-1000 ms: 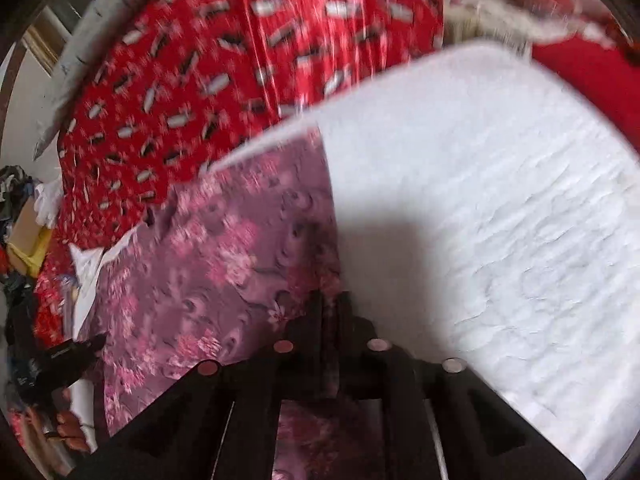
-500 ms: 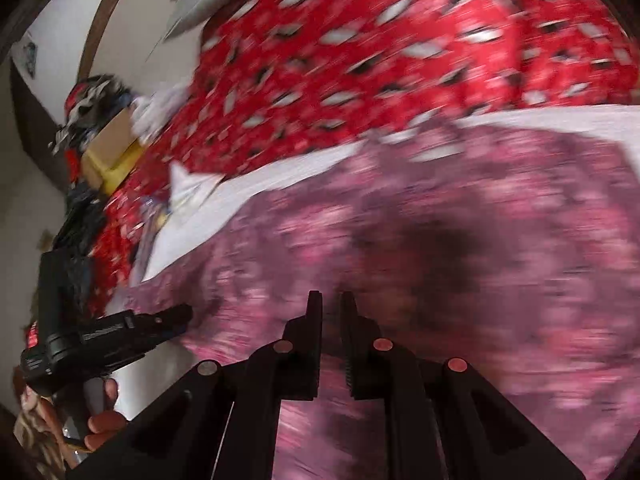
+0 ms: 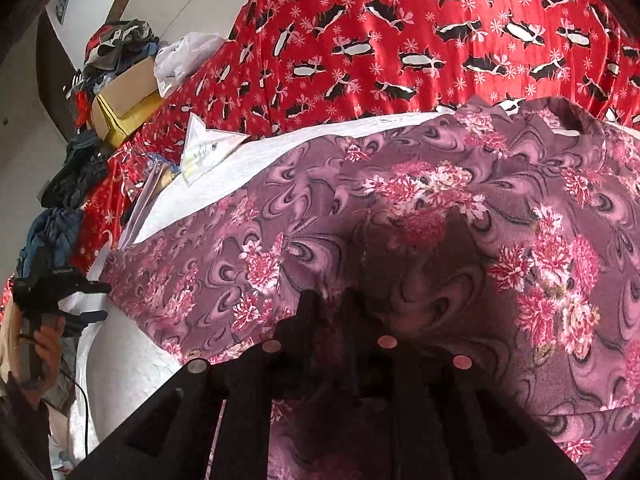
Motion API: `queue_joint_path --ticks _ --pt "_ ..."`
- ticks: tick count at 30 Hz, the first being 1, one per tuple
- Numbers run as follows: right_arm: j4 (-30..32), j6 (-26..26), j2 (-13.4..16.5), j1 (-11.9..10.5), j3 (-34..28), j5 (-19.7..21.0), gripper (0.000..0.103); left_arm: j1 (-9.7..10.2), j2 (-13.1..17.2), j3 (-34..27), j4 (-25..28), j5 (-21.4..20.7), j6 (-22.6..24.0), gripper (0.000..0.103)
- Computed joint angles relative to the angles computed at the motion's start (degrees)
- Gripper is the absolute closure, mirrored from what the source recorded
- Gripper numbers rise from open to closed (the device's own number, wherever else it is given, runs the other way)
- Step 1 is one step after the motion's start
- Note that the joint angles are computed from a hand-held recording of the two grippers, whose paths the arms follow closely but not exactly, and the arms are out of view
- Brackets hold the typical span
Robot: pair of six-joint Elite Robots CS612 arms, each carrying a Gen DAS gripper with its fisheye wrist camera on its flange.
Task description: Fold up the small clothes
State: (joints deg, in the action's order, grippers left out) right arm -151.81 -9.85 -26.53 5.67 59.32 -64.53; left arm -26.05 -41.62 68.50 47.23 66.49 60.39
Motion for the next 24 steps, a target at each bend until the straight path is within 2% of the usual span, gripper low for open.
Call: queue_joint_path --ticks 2,3,4,5,7,8,13,17,18,21,24 --pt "-0.38 -0.36 -0.15 -0.1 0.33 -0.29 0.087 0.39 -0.19 0.25 -2.48 -1.36 1.81 0.064" --pt "-0.13 -0.18 0.11 0.04 -0.2 -0.34 0.087 0.74 -0.31 0.61 -4.0 -0.87 2.41 0.094" --pt "-0.04 -0.2 0.13 -0.04 -0.23 -0.22 0.087 1.14 -0.75 1.5 -6.85 -0.01 3.34 0.099" --pt "-0.27 -0.17 -0.02 0.06 0.08 -0.26 0.087 1.41 -0.78 1.55 -7.93 0.67 3.07 0.099" --pt "-0.18 -0.12 -0.01 0.01 0.05 -0.14 0.087 1.34 -1.16 2.51 -8.82 -0.67 4.26 0.1" --pt "-0.07 0.05 0.07 0.16 -0.15 -0.19 0.087 1.09 -1.66 3.06 -10.32 -1.92 6.59 0.1" --pt "3.41 -0.74 -0.55 0.21 -0.88 -0.51 0.087 -1.66 -1.48 -0.71 -4.51 -6.9 9.72 0.1" --pt "2.35 -0.58 -2.54 -0.72 1.32 -0.41 0.085 -3.07 1.09 -8.34 1.93 -9.53 12.13 0.1" --pt "1.22 -0.79 -3.09 -1.01 2.16 -1.36 0.08 -3.75 1.11 -9.38 2.89 -10.22 12.89 0.1" --pt "-1.99 -2.22 -4.38 -1.94 4.17 -4.91 0.08 -5.3 2.71 -15.03 6.93 -11.49 15.42 0.1" --pt "-4.75 -2.95 -5.61 -3.65 5.99 -8.56 0.08 -6.2 6.0 -22.97 11.14 -11.99 18.43 0.1"
